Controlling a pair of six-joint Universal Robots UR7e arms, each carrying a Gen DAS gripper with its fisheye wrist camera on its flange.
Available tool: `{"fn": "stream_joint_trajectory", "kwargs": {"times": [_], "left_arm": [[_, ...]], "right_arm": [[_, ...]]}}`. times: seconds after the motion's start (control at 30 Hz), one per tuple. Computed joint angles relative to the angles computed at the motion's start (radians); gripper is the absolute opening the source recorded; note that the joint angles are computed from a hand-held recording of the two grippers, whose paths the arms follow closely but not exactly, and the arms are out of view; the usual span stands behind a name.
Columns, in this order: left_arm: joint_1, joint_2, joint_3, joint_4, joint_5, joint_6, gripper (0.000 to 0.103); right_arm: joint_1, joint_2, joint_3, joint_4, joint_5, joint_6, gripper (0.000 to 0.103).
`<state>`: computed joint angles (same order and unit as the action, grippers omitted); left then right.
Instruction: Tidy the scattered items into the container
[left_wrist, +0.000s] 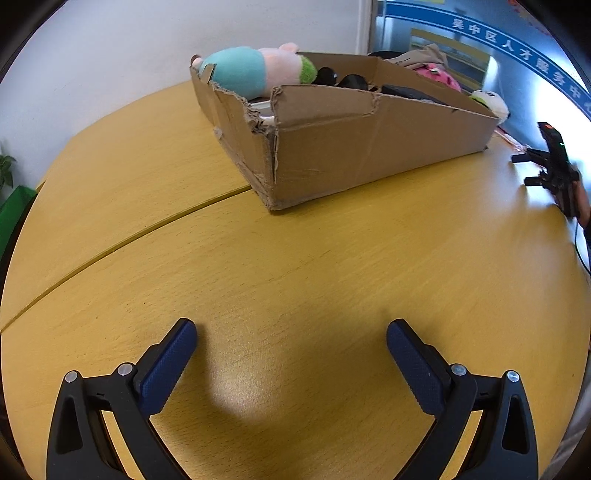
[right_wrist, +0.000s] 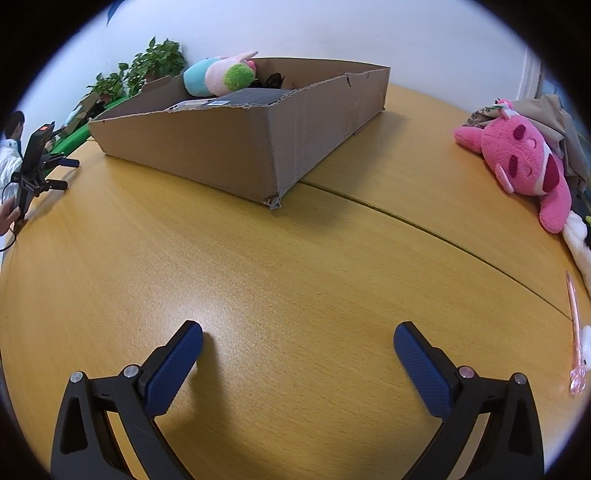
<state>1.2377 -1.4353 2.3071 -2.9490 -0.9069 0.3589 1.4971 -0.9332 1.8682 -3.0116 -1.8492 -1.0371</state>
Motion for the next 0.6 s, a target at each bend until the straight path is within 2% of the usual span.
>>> {"fn": "stream_joint_trajectory", "kwargs": {"times": [0.2,0.37,0.43,0.6], "left_arm": [[0.009,0.011,-0.012,-0.023,0.015,-0.009,0.103],[0.041,0.018,-0.051,-0.030,0.028,-0.009,0.103],[0.050,0.021,-0.061,-0.028,0.019,0.007,0.103],[0.053,0.020,-0.063,-0.024,0.014,0.015,0.103]], "right_arm": [[-0.015,-0.019,-0.013,0.074,0.033,-0.071,0.103],[-0.024,-0.032,-0.024,0.126,0.051,-0.117,0.103],[-0.022,-0.030,-0.022,0.115,0.047,-0.109,0.103],[-0.001,0.000,-0.007,0.007,0.004,-0.017,0.103]]}}
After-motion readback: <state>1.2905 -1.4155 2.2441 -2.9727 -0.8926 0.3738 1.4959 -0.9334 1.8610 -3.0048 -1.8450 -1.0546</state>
